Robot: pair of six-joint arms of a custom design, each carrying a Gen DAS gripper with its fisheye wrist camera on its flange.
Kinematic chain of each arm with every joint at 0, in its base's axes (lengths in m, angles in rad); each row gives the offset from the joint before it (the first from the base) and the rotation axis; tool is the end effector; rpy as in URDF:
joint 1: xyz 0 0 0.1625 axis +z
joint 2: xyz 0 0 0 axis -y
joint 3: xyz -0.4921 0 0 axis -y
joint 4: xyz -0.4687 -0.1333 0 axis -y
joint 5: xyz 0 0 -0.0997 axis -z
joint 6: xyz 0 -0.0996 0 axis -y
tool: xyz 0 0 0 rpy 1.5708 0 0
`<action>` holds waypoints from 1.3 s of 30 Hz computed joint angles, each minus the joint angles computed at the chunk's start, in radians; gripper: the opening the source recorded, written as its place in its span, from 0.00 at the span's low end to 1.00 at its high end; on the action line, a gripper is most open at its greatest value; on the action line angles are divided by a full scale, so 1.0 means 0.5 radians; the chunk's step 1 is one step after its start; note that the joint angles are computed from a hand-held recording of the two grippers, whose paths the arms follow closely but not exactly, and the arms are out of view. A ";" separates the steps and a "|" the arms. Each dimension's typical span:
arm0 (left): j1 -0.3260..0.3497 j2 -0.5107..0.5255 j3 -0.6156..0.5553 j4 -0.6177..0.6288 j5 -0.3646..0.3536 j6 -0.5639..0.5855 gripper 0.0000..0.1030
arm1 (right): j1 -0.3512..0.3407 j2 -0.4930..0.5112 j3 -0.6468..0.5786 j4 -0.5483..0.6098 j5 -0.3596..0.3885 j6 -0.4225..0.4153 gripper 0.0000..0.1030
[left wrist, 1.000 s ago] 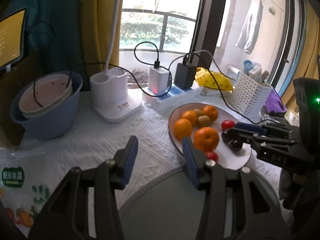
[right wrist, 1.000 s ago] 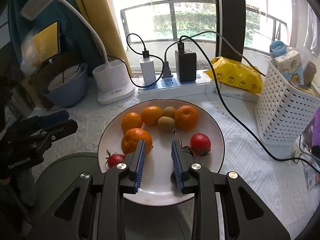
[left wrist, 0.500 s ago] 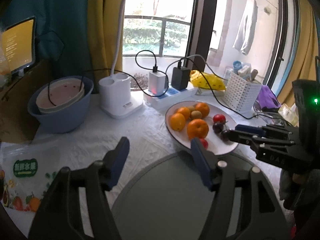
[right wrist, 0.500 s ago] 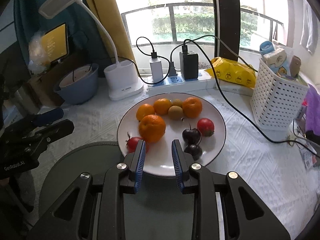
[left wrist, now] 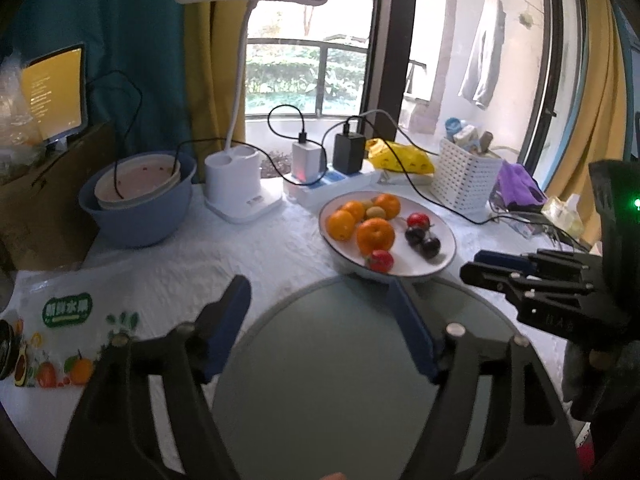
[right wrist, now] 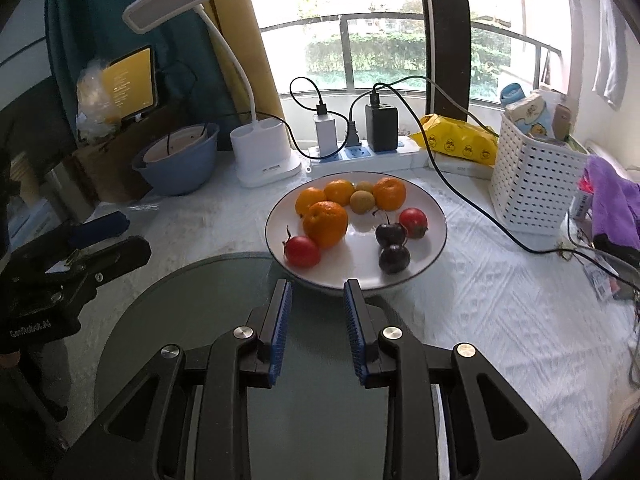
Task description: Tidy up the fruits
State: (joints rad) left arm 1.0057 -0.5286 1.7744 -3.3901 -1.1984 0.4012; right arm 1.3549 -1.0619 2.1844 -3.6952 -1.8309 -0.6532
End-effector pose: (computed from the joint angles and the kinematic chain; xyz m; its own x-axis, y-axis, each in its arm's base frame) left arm -0.2363 -0.6893 -0.0573 -0.6458 0.5827 -0.4933 0.7626 0.5234 -0.3801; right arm -0.0186 -0.5874 0.2020 -0.7829 0.0127 0.6220 -0.4538 0.6723 -0.5849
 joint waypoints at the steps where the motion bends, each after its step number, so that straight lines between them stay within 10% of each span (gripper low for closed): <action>1: -0.003 -0.007 0.017 -0.009 0.001 0.002 0.74 | 0.002 0.000 0.008 -0.012 -0.001 0.000 0.28; 39: -0.191 -0.344 0.602 -0.732 0.045 0.130 0.95 | 0.274 -0.103 0.480 -0.760 -0.095 -0.107 0.29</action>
State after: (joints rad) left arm 0.9103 -0.7004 2.0754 -3.7560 -1.1759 0.4664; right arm 1.4921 -1.1136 2.4242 -4.0751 -1.8784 -0.7069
